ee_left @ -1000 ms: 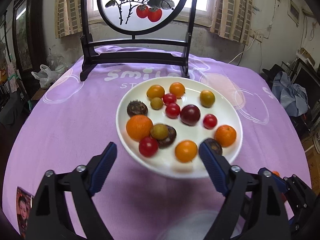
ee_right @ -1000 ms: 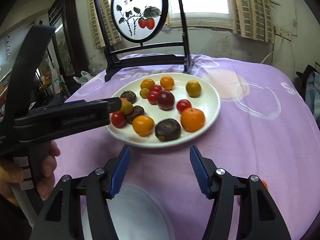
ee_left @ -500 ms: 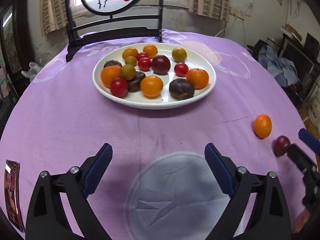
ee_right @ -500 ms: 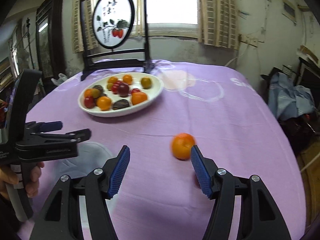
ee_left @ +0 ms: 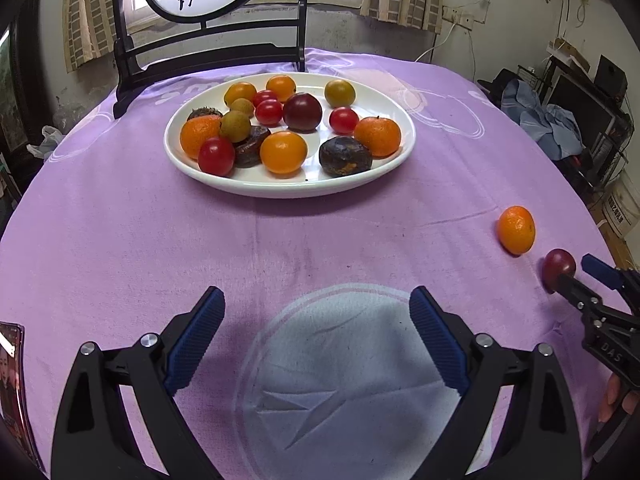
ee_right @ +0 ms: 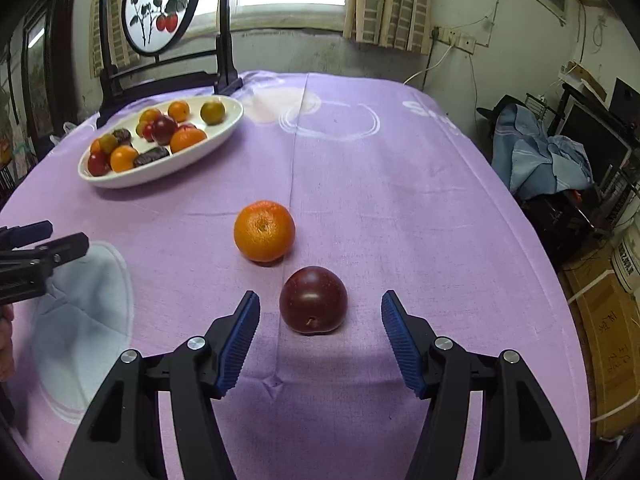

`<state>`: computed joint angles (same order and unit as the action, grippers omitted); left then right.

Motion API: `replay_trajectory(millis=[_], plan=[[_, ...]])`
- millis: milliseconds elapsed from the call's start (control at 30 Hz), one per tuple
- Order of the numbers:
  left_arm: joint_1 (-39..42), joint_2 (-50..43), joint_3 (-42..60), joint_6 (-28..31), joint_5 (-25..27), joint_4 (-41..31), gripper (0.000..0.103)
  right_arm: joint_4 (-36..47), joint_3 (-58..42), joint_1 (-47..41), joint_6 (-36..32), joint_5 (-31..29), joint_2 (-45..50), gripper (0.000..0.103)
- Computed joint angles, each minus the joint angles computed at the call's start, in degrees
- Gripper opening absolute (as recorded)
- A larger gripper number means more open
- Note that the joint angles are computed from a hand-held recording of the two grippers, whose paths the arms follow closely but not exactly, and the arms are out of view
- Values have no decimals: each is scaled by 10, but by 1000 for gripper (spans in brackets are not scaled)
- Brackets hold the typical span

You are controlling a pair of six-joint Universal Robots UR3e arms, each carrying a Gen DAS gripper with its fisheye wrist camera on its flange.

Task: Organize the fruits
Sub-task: 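Withdraw both tools from the plate toward the last fruits, then grasp the dark red plum with the right tool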

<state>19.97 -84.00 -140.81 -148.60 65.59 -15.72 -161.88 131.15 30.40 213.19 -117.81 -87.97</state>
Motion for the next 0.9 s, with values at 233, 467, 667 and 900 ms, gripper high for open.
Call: replay_trajectory(millis=[233,467,667,900], plan=[[-4,-10,5,1,3,-3,91,-14,2,-25,-3,35,26,41],[-21,-14,6,-18,15,3,91,-68,44,-31,8,53,-1,39],[-117,-46,26,-56,61,33,91,-89,78,-51,-5,74,-36,39],[-297,-168,114,-125,161,116,88,-77,121,-85,-6,81,-106,39]])
